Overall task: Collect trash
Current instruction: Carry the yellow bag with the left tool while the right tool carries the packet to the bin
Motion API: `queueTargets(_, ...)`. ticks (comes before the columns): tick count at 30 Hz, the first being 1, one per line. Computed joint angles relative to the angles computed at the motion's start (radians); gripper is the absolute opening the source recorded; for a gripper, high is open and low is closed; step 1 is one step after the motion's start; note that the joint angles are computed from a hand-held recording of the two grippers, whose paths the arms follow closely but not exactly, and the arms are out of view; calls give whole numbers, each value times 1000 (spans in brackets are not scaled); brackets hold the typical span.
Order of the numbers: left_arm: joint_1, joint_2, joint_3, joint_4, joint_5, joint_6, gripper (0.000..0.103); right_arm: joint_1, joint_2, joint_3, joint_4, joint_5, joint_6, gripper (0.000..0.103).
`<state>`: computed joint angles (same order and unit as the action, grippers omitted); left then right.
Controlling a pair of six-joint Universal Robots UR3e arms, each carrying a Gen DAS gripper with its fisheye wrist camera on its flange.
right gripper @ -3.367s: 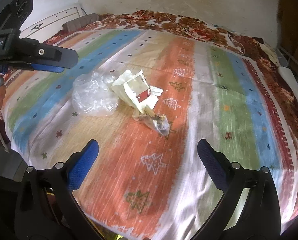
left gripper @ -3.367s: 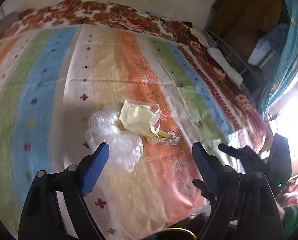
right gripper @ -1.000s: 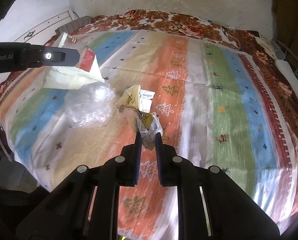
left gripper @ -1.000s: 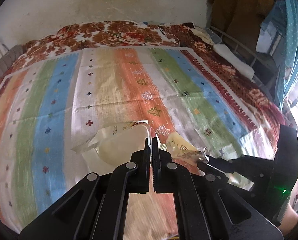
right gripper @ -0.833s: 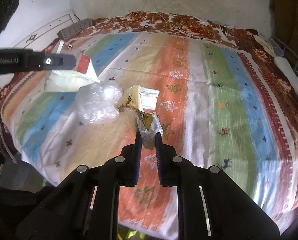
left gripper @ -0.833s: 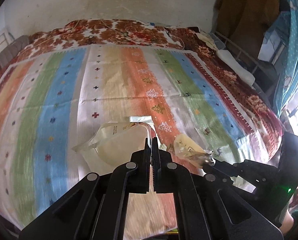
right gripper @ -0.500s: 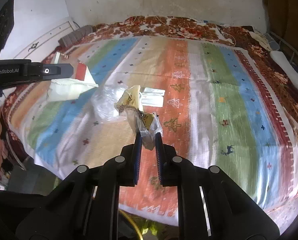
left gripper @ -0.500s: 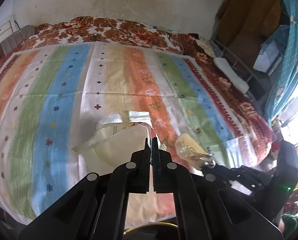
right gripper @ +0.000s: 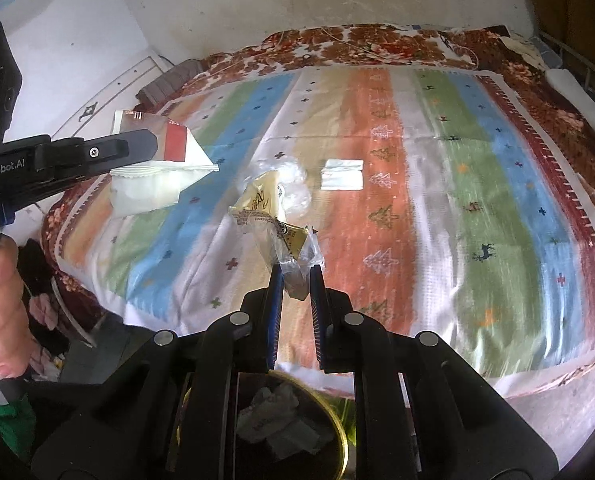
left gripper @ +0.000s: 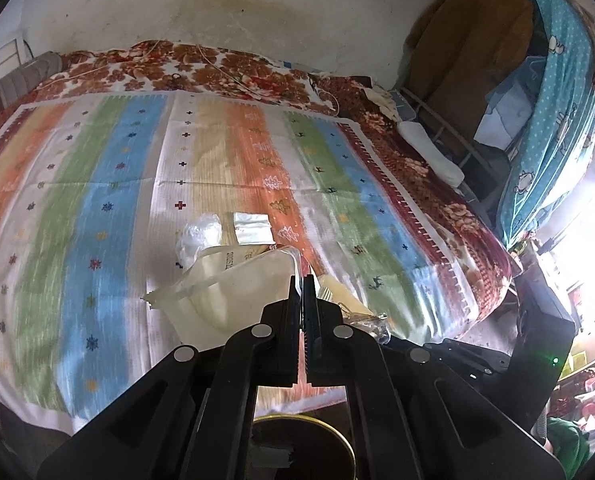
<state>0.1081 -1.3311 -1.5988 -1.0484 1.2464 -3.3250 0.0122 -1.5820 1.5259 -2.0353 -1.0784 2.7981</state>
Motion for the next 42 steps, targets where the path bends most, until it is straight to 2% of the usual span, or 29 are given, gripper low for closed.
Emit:
queueTargets(11,87,207,-112,-115,-90,23,1,-24,-186,107,31,-6,-17,12)
queueTargets(17,92,291,-165,-156,-107,29,1,-53,-296,164,99,14,-69,12)
queueTargets(22,95,377,-214,-188,-125,18,1,-39,-381,227,102,-22,-71,12)
queueTargets(25,89,412,-236,-201,-126,10,1,-63,-447,265,152,3,-86,12)
queueTargets(32,32,458,-279,-196,-91,-36,1,-95,-545,328,221,18,-109,12)
queueTargets(36,-36,457,-300,-162,-28,-93,1,-113,-587,359,268,23,-124,12)
queueTargets(39,-57,466,-321,-158,-25,-111,1,-109,-606,379,282,14,-127,12)
queueTargets(42,-123,461,-338,-117,58,-169,1,-100,-628,405,278,-8,-119,13)
